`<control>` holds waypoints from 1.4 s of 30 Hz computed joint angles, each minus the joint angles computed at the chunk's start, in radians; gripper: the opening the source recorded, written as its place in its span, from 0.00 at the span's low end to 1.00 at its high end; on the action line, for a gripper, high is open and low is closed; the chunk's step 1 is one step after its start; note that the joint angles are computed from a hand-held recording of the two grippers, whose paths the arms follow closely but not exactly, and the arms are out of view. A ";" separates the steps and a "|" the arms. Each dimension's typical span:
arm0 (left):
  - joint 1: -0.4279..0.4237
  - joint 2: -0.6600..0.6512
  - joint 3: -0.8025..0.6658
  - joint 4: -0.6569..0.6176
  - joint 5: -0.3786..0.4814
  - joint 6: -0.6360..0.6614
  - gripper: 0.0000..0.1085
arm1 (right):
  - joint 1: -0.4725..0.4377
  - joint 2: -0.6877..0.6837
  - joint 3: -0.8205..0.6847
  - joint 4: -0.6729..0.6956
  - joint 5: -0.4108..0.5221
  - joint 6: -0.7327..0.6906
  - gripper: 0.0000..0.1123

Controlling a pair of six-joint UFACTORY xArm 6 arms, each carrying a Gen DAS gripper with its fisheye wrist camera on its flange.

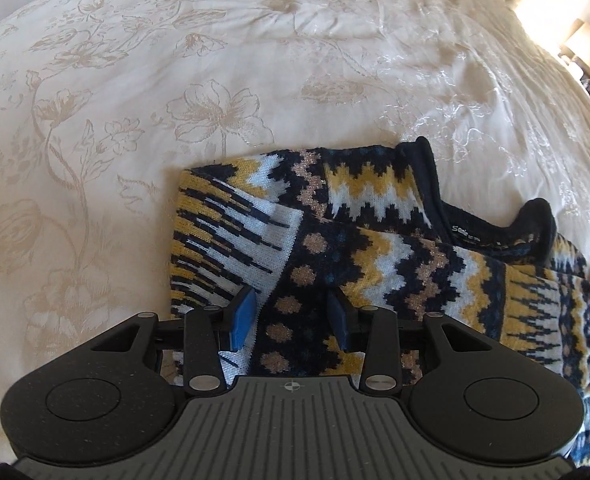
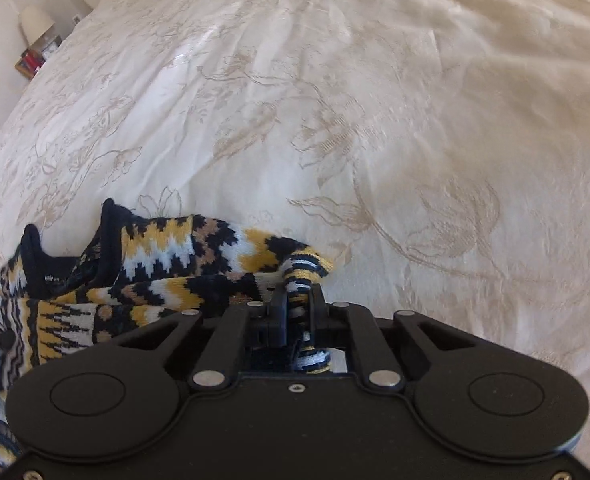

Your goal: Fold small clothes

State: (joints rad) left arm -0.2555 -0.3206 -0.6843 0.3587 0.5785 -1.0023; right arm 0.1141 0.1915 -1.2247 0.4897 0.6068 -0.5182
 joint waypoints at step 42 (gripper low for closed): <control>0.029 0.330 -0.289 -0.017 -0.063 0.268 0.37 | 0.087 0.326 -0.469 0.186 0.383 -0.503 0.39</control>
State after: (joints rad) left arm -0.2268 0.0094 -0.9738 0.3418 0.5152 -0.7345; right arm 0.2009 0.5173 -1.6939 0.6762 0.9895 -1.0208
